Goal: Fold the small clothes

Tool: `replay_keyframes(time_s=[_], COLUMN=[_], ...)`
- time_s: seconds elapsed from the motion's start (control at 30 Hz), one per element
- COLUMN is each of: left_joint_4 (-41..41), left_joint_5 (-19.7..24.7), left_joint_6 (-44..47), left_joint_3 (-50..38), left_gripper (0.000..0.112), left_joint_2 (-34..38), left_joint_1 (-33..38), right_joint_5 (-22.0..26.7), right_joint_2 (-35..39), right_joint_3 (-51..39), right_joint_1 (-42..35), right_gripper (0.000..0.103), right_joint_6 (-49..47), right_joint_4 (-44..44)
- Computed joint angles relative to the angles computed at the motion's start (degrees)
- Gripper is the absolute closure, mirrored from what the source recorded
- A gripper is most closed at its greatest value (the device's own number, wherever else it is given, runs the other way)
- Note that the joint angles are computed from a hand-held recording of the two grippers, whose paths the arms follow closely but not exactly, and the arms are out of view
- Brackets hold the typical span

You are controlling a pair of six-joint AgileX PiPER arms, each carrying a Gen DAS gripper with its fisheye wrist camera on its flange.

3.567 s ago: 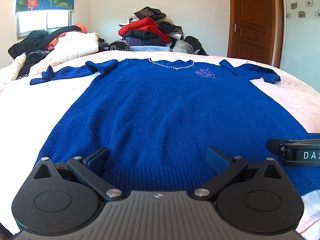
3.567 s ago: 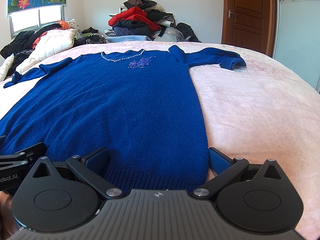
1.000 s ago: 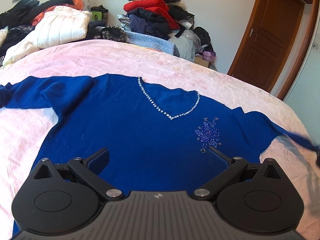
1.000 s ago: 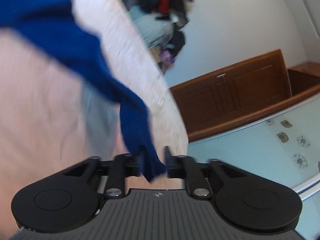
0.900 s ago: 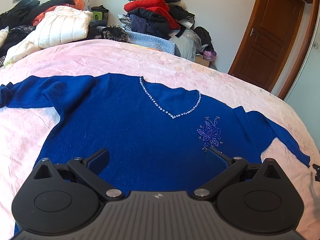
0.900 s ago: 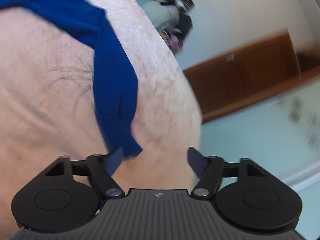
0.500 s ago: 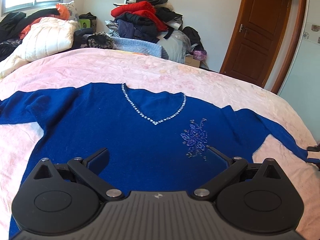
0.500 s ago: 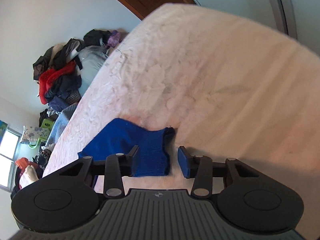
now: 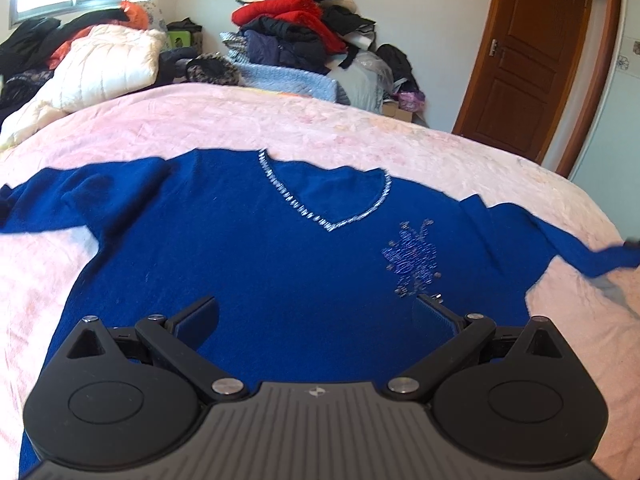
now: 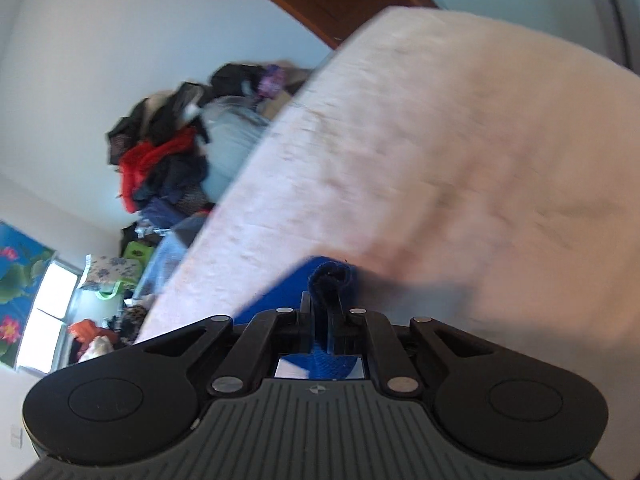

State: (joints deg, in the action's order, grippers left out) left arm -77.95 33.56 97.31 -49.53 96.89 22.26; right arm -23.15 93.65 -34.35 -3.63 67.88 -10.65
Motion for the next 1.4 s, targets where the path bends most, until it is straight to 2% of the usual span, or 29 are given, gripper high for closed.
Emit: replay_keyframes(time_s=[0.23,0.33,0.43,0.47,0.53,0.63,0.67,0.7,0.77,0.8,0.9,1.03,1.1,1.13,1.23,1.27,1.3,1.33,1.37,1.4], left_joint_4=[1.48,1.95,2.31,3.06,5.98,6.44,5.97,5.47,4.70,5.04,6.25,8.59,9.94,10.30,10.01,10.03,10.48,11.15,11.56,11.75], left_joint_5=[2.48,4.13,6.92,8.74,14.42,27.21,29.13,29.08,26.49,25.88,26.20,24.13,23.81,23.72,22.50,22.11,22.08,22.25,22.62,23.16], left_joint_6=[-1.87,-3.18,-5.94,-8.68,-18.58,-32.13,-34.17,-35.15,-34.02,-33.44,-32.51,-35.00,-36.10,-35.68,-32.11,-31.61,-31.94,-32.88,-34.06,-35.16], left_joint_3=[-1.08,-1.78,-3.07,-4.16,-8.16,-15.03,-16.08,-15.93,-14.16,-13.64,-12.55,-11.87,-12.02,-11.97,-10.65,-10.44,-10.59,-10.98,-11.40,-11.68], left_gripper=[0.009,0.009,0.009,0.009,0.009,0.009,0.009,0.009,0.009,0.009,0.009,0.009,0.009,0.009,0.009,0.009,0.009,0.009,0.009,0.009], left_joint_2=[0.96,1.02,1.83,2.54,5.21,11.44,12.57,12.62,11.53,11.24,11.49,12.33,12.62,12.52,11.47,11.31,11.43,11.74,12.21,12.57], left_joint_1=[4.33,6.07,7.65,8.09,8.62,9.40,9.12,8.44,7.07,6.76,6.99,6.70,6.02,5.75,5.14,4.90,4.67,4.38,4.11,3.94], right_joint_5=[9.74,11.39,10.10,8.71,2.88,-12.48,-16.49,-20.54,-24.21,-23.90,-17.89,-16.45,-14.06,-12.30,-10.15,-9.43,-8.47,-6.17,-4.83,-3.59], right_joint_2=[-4.98,-4.07,-3.28,-3.02,-1.47,3.92,6.76,10.89,18.20,20.68,24.70,24.58,23.41,22.77,21.82,21.60,21.31,21.09,21.03,20.97], right_joint_3=[-15.05,-20.99,-23.36,-23.38,-21.75,-17.38,-16.63,-16.44,-17.20,-17.79,-19.21,-17.19,-17.23,-17.62,-18.30,-18.69,-19.36,-20.43,-21.02,-21.38], right_joint_1=[8.40,12.47,17.81,20.01,23.77,31.97,34.27,36.55,40.01,41.66,45.34,46.92,46.57,46.43,46.50,46.08,46.25,45.98,45.66,45.11], right_gripper=[0.092,0.092,0.092,0.092,0.092,0.092,0.092,0.092,0.088,0.088,0.082,0.079,0.078,0.076,0.053,0.053,0.056,0.077,0.092,0.093], right_joint_6=[3.97,6.14,-2.24,-6.56,-10.49,-11.98,-9.96,-5.99,0.07,0.09,-4.42,-4.51,-5.90,-7.44,-13.25,-15.47,-18.09,-20.79,-21.72,-20.90], right_joint_4=[-7.02,-9.25,0.64,6.33,13.80,25.41,27.34,28.13,29.30,31.24,36.61,38.92,40.08,40.94,43.19,43.05,44.12,45.24,44.88,42.93])
